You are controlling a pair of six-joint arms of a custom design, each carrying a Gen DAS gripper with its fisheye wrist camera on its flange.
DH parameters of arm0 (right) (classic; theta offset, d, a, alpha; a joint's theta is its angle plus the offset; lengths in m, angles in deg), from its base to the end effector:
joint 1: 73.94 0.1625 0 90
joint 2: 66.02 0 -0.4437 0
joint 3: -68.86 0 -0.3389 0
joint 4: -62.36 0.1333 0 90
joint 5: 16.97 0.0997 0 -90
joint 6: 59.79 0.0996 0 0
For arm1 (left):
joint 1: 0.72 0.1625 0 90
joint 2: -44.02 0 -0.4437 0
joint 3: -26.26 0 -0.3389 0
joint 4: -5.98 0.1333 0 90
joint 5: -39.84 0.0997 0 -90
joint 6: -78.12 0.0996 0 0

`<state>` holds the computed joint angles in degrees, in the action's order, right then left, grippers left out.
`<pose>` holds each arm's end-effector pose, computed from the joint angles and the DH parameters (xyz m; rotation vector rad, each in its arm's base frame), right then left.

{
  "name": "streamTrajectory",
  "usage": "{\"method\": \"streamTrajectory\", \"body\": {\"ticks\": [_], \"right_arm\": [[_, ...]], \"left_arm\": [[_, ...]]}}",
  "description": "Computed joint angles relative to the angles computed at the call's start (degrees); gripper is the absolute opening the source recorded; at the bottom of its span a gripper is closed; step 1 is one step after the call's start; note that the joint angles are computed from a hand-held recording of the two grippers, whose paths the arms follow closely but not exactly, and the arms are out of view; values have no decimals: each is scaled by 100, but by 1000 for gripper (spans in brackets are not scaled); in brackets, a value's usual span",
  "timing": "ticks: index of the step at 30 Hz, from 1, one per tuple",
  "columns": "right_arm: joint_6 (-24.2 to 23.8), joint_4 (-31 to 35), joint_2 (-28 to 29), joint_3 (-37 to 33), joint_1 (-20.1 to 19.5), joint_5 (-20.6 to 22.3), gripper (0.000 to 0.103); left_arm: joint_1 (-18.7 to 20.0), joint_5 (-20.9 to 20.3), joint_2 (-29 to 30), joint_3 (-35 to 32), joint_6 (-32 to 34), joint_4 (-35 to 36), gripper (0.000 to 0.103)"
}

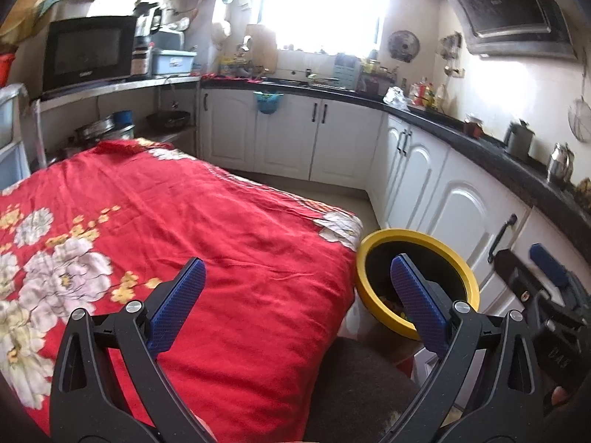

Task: Collect trash

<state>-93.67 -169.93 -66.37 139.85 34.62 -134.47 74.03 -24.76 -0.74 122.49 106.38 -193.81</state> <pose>0.2964 -0.6086 -0.0877 0.6024 -2.0731 1.4516 -0.0025 -0.6783 0.2474 0.5904 2.2687 -1.2301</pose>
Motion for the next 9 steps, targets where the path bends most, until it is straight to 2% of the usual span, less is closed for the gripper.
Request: {"method": "streamTrajectory", "body": {"ticks": [3,5,7,9], "right_arm": [[50,1250,-33,-244,127,403,97],[39,2370,33,-613,231,897,97],[-62,3509,241,-1229,377,1235,97],[-310,4709,713,-2244,551,1678,97]], "left_arm": [[151,296,-248,-55,-349,257,92],[324,654,-438,-134,-514,337,92],[506,1087,-605,-211,-617,253,92],[695,1670,-755,-330,-728,101,92]]}}
